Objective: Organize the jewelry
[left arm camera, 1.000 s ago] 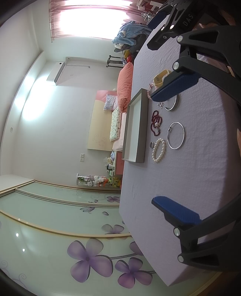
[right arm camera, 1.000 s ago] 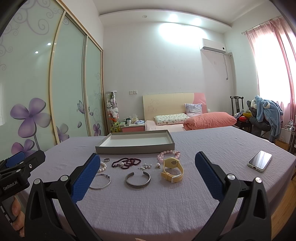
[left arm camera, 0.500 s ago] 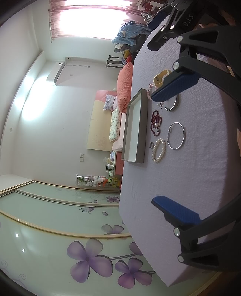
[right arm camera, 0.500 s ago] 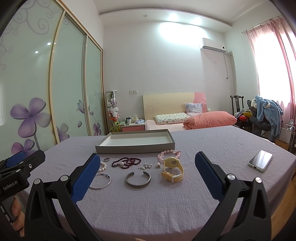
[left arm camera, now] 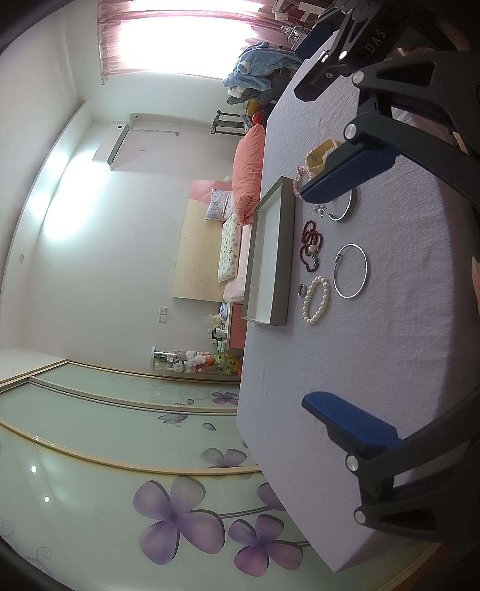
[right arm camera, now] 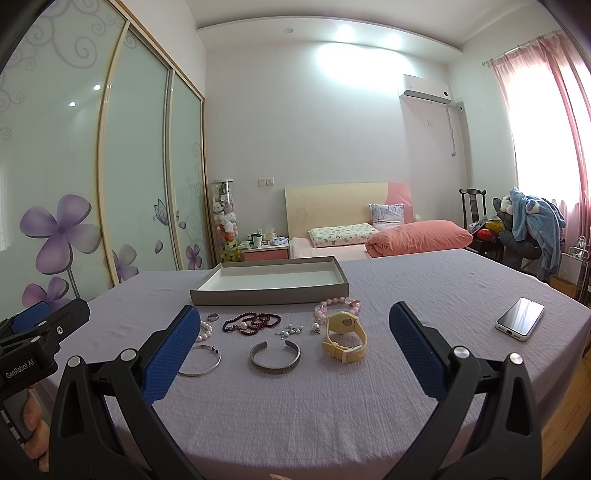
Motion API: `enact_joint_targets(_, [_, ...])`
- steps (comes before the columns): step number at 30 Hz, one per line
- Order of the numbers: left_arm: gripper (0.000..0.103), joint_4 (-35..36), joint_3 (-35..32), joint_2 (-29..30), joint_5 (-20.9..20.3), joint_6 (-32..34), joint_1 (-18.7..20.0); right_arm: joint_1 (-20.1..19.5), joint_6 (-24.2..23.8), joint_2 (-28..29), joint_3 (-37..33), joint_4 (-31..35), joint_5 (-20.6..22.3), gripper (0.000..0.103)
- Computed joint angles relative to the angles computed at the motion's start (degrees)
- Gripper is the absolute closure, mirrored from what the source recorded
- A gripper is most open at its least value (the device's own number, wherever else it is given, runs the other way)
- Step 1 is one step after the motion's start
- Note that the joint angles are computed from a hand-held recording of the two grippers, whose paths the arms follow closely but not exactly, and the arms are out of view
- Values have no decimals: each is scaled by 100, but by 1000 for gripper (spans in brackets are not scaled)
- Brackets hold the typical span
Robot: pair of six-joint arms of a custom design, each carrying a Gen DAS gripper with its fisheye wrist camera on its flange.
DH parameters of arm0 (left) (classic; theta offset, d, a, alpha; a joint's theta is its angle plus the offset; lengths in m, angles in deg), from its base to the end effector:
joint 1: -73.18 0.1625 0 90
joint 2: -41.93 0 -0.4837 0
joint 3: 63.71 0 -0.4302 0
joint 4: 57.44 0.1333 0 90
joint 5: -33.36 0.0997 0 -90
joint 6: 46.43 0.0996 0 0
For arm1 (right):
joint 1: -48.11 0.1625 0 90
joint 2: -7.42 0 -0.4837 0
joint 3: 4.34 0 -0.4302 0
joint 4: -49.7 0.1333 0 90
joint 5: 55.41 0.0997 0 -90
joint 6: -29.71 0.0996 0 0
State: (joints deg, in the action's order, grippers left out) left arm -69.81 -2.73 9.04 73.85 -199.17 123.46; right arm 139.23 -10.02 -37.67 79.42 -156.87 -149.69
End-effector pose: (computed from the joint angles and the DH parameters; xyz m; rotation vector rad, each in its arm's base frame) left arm -0.3638 -0.7650 0.1091 0.5077 2.0006 -1.5646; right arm 0.1414 -0.7928 0.3129 0.6838 -2.0208 1.6004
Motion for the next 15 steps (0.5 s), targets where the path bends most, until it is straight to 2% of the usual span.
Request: enact_joint_targets(15, [4, 14, -12, 3, -1, -5, 1, -3, 0, 2, -9, 13, -4, 2])
